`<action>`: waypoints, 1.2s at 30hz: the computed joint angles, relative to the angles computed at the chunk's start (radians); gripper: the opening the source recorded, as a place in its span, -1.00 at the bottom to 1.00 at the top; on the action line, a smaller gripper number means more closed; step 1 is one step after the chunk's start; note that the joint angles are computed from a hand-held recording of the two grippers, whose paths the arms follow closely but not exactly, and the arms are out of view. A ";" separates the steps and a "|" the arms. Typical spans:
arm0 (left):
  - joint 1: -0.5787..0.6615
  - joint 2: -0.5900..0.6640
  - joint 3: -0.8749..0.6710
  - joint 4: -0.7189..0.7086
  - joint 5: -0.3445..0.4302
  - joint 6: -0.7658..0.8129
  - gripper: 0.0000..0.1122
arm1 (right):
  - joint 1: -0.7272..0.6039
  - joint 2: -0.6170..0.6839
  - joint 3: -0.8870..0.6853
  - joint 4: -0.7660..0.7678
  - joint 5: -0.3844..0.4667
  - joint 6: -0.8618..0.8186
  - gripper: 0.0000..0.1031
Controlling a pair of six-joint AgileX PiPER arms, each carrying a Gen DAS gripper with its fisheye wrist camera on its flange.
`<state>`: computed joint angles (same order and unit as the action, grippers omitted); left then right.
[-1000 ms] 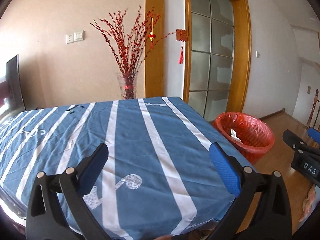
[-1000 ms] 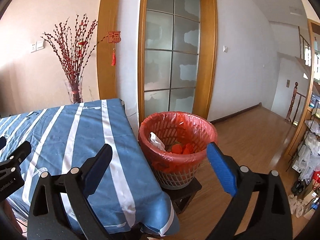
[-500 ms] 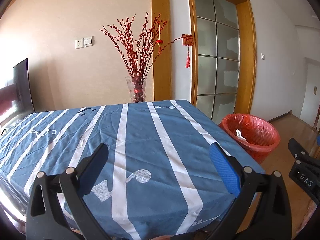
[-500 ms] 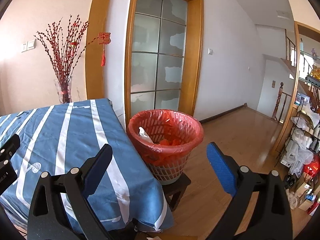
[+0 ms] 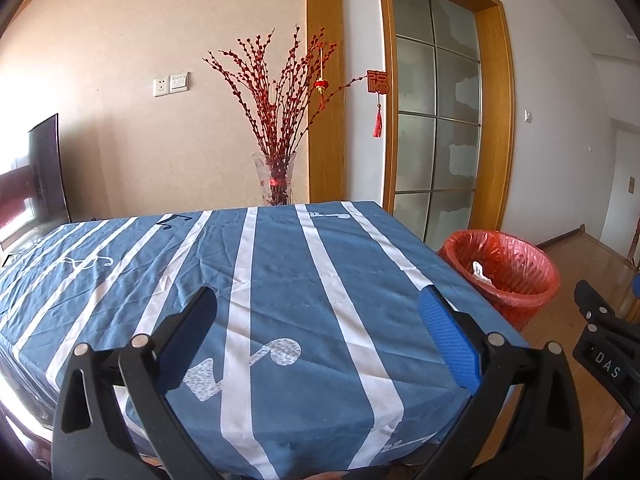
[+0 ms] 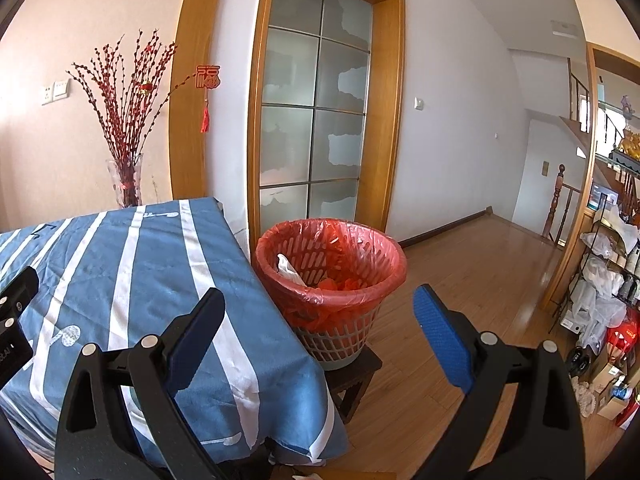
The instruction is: Collect trash
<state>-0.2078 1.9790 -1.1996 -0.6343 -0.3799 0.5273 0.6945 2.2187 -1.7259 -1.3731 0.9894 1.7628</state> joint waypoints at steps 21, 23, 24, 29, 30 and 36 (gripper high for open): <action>-0.003 -0.015 0.016 -0.011 -0.013 -0.003 0.76 | 0.004 -0.004 -0.002 0.006 -0.001 0.003 0.84; -0.001 -0.015 0.016 -0.006 -0.013 -0.007 0.76 | 0.005 -0.003 -0.004 0.008 -0.001 0.003 0.84; -0.003 -0.015 0.017 -0.007 -0.014 -0.005 0.76 | 0.007 -0.001 -0.005 0.009 0.000 0.003 0.84; -0.001 -0.016 0.017 -0.007 -0.010 -0.006 0.76 | 0.008 0.002 -0.010 0.012 0.002 0.001 0.84; -0.002 -0.017 0.018 -0.007 -0.009 -0.005 0.76 | 0.008 0.002 -0.010 0.012 0.002 0.001 0.84; -0.001 -0.017 0.020 -0.003 -0.009 -0.009 0.76 | 0.009 0.009 -0.015 0.018 0.001 0.003 0.84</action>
